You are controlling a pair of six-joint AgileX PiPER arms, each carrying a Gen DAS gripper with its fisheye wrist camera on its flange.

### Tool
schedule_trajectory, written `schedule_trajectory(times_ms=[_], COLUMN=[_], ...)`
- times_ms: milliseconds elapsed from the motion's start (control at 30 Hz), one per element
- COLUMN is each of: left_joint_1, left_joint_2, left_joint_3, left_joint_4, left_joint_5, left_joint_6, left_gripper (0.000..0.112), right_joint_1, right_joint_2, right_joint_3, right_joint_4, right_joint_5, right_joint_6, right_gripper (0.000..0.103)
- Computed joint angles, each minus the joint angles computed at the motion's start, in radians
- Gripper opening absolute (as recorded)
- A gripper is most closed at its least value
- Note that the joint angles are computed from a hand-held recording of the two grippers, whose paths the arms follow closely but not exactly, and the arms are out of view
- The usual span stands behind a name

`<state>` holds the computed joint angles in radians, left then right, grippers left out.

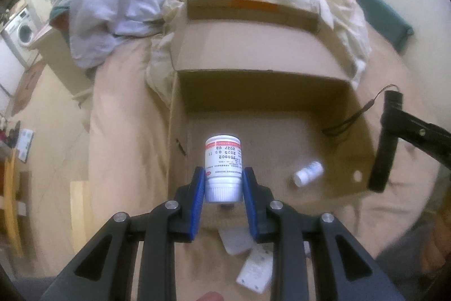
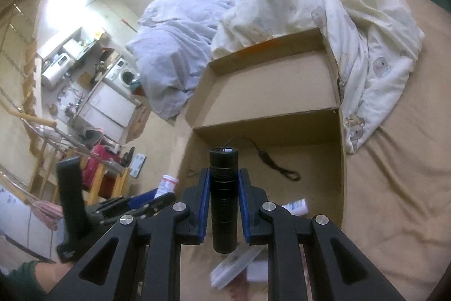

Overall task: Organize rigid objects
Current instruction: 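Carry the pill bottle and flashlight over the box with both tools, then open both tools to release the pill bottle and flashlight into the box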

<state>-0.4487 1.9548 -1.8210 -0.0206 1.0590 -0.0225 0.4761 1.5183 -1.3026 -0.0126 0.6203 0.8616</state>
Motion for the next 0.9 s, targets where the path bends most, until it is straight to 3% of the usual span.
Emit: schedule_trajectory(times_ms=[100,200,300,533,900], left_joint_1=[-0.012,-0.005,0.005,-0.014,-0.029], left_joint_2=[0.076,0.131,0.159,0.144,0.175], left_joint_3=[-0.04,-0.069,-0.085,-0.032,-0.05], left_joint_4=[0.027,0.015,0.002,0.066,0.078], left_joint_5=[-0.006,-0.007,0.014,-0.033,-0.004], left_joint_6=[-0.012,-0.044,-0.063,-0.066,-0.044], left_gripper=[0.024,0.024,0.024,0.024,0.024], right_joint_1=[-0.017,-0.05,-0.038,-0.032,-0.034], right_joint_2=[0.055,0.121,0.182,0.242,0.329], right_joint_3=[0.036,0.081,0.037,0.003,-0.068], right_joint_4=[-0.002,0.114,0.048,0.055,0.078], right_joint_5=[-0.054,-0.097,-0.03,0.012,0.118], right_joint_6=[0.018,-0.059,-0.037,-0.055,-0.079], right_gripper=[0.021,0.021,0.021,0.021,0.021])
